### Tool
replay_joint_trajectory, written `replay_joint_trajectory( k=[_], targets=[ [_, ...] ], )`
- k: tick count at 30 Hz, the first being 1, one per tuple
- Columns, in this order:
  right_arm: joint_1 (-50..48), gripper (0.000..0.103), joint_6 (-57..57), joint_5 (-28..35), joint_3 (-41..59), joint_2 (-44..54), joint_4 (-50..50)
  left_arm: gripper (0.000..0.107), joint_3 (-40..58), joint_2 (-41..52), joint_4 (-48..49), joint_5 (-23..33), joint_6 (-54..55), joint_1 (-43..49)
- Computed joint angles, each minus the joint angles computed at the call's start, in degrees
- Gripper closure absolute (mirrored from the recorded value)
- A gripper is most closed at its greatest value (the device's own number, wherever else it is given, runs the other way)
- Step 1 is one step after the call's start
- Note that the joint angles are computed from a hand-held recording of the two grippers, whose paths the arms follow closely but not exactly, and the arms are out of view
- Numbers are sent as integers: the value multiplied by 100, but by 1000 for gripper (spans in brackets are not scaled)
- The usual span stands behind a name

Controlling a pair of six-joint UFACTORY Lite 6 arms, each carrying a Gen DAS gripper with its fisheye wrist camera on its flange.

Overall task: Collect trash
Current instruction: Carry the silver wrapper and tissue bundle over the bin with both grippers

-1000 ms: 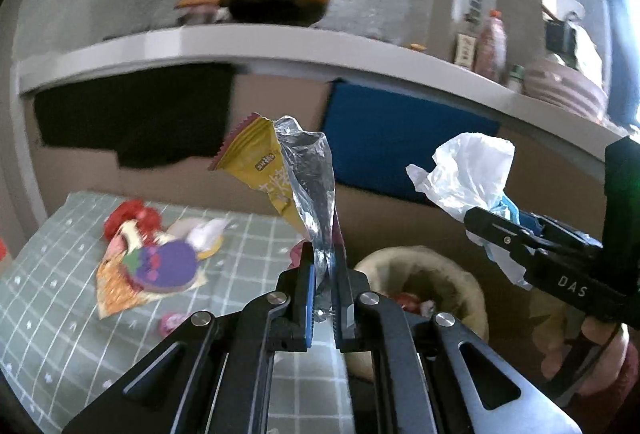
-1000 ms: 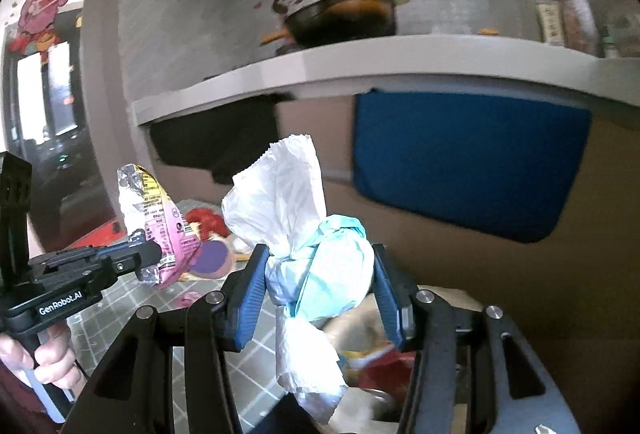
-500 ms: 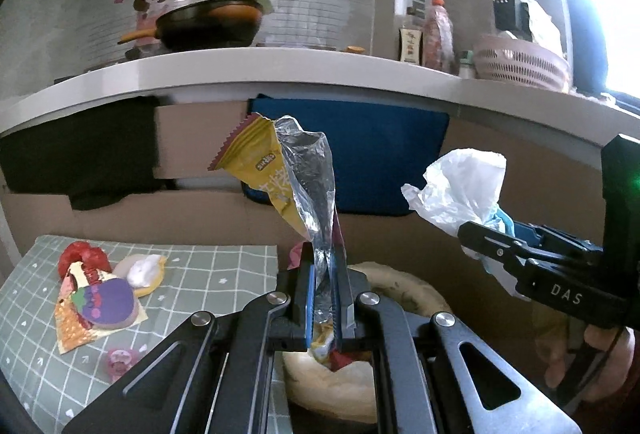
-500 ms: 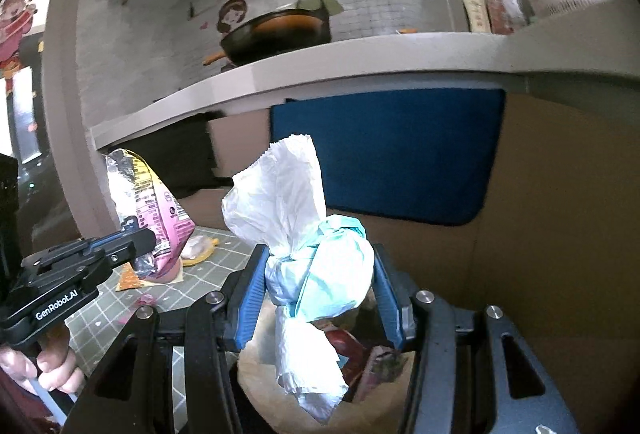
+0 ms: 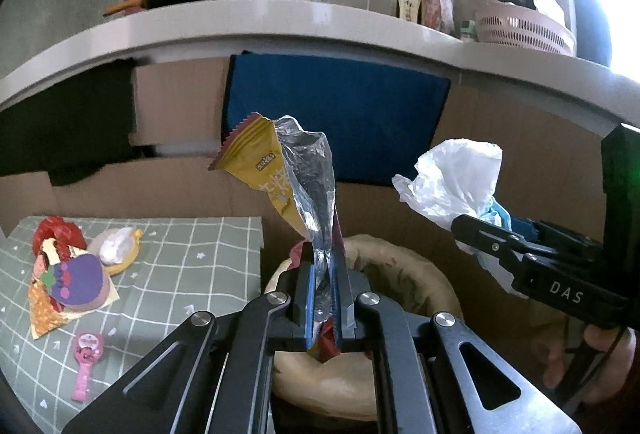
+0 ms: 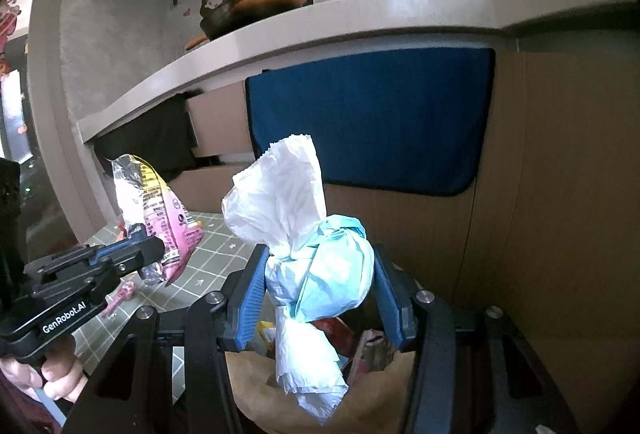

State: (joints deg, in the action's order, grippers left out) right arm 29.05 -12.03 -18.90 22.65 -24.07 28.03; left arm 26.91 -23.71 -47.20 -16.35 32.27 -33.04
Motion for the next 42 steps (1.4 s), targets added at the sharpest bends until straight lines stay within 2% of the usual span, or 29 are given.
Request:
replay_joint_trajectory(
  k=[8, 11, 19, 24, 42],
  targets=[
    [-165, 56, 993, -199, 275, 889, -979, 100, 249, 988, 3027, 171, -3045, 604],
    [-254, 56, 1440, -273, 445, 1308, -1429, 100, 342, 1320, 3800, 86, -3826, 725],
    [-337, 56, 1832, -427, 835, 2131, -1812, 100, 583, 1914, 4382, -69, -4359, 789],
    [-473, 55, 2295, -490, 971, 2468, -2274, 100, 769, 2174, 5405, -10, -5353, 919],
    [-535, 54, 2190, -463, 1186, 2923, -2049, 100, 931, 2586, 6767, -240, -6583, 1196]
  ],
)
